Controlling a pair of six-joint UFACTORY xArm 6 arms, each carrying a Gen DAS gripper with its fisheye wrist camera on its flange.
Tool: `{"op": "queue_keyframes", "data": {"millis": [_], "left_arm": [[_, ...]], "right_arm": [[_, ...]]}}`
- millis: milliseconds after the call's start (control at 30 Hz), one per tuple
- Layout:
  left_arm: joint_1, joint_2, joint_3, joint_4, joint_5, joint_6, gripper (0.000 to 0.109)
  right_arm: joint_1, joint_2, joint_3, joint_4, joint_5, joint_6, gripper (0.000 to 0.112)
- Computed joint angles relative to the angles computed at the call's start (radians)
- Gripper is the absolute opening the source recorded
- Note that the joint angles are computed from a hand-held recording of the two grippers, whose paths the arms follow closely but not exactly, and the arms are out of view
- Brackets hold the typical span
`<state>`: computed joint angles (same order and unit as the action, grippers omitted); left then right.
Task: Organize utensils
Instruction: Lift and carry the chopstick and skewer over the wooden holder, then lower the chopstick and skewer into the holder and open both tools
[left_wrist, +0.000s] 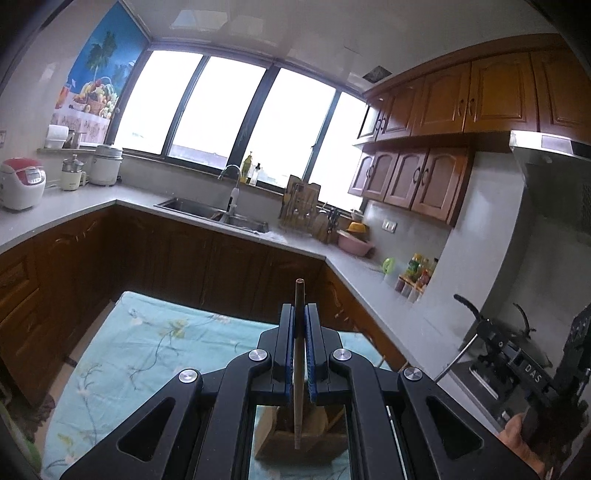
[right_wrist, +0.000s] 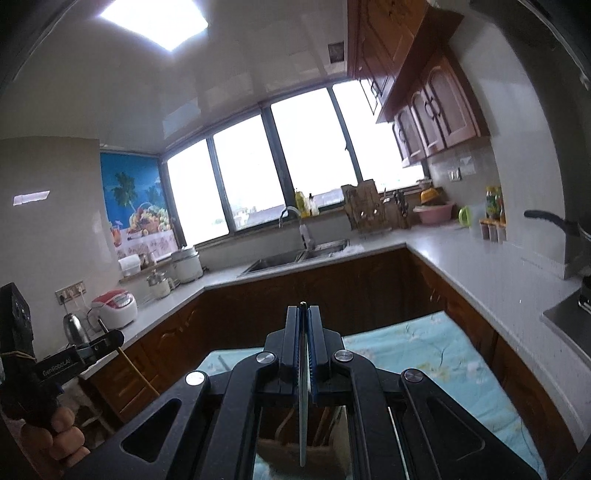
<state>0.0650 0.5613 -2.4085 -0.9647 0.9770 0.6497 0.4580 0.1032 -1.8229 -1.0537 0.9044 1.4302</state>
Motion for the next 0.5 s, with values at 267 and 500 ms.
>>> {"op": "queue_keyframes", "data": {"millis": [267, 500], "left_arm": [[-0.049, 0.032, 0.038, -0.023, -0.097, 0.050, 0.004], [-0.088, 0.116, -0.020, 0.028, -0.144, 0.016, 0.004]], "right_arm": [[-0.022, 0.012, 0.003, -0.051, -0.005, 0.033, 0.004], [-0.051, 0.034, 0.018, -0.032, -0.029, 0.035, 0.004]]}}
